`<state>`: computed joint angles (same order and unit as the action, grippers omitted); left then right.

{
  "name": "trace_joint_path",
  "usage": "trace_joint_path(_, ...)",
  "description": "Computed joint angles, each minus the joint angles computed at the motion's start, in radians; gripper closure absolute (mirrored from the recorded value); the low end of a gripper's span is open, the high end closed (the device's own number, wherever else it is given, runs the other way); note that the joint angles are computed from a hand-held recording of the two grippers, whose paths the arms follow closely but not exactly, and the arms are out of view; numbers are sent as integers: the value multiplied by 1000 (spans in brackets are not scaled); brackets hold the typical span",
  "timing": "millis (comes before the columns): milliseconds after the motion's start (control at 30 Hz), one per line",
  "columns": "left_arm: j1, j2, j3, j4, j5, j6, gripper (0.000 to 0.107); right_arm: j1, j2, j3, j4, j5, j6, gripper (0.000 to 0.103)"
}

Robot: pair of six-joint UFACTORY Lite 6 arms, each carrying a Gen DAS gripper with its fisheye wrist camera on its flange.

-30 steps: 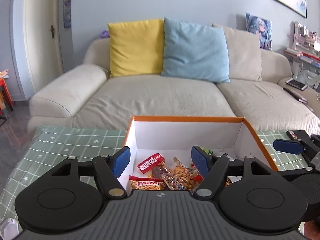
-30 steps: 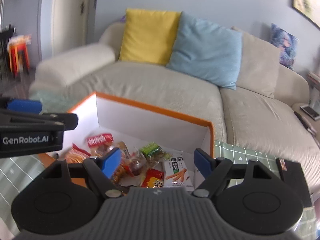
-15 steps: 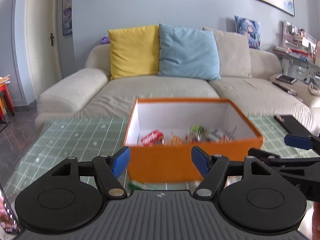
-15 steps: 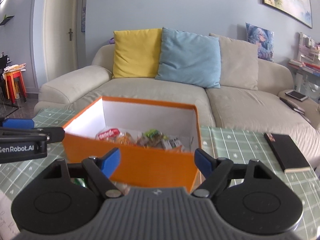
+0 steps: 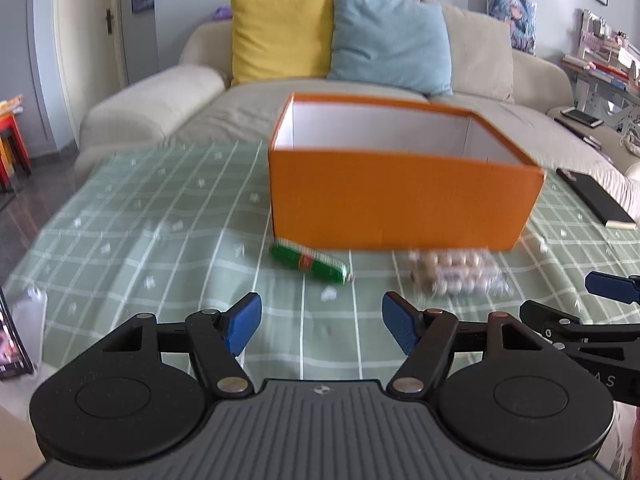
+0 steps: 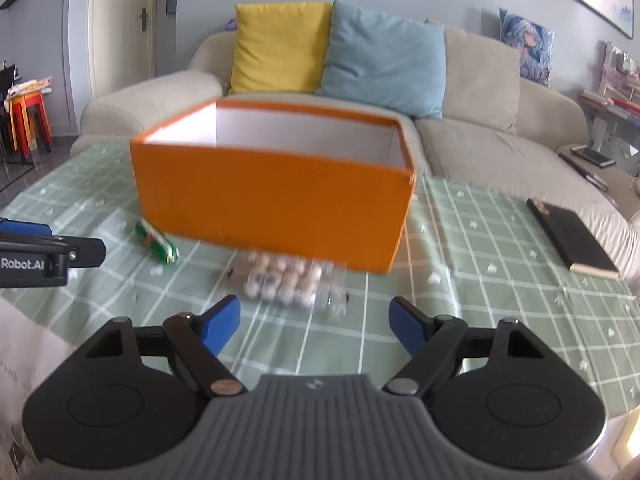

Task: Organize snacks
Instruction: 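Lift both tools out of the box toward the sausage and egg pack, then grasp the green sausage with the left tool while the right tool grasps the quail-egg pack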

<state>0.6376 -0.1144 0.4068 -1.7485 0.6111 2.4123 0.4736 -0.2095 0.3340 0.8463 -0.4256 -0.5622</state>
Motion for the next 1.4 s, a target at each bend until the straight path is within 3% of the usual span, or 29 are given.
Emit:
trace_joint_path(267, 34, 135, 43, 18, 0, 12, 29, -5, 127, 35, -91, -5, 93, 23)
trace_joint_path(333, 38, 165, 62, 41, 11, -17, 39, -15, 156, 49, -118, -6, 120, 23)
trace_joint_path(600, -20, 243, 103, -3, -8, -45, 39, -67, 274, 150, -240, 28, 258, 24)
trace_joint_path(700, -40, 292, 151, 23, -2, -136, 39, -80, 342, 219, -235, 54, 270, 14)
trace_joint_path(1067, -178, 446, 358, -27, -85, -337, 39, -133, 568, 473, -288, 144, 305, 7)
trace_joint_path(1400, -295, 591, 576, -20, -241, -522, 39, -166, 741, 714, -161, 227, 193, 7)
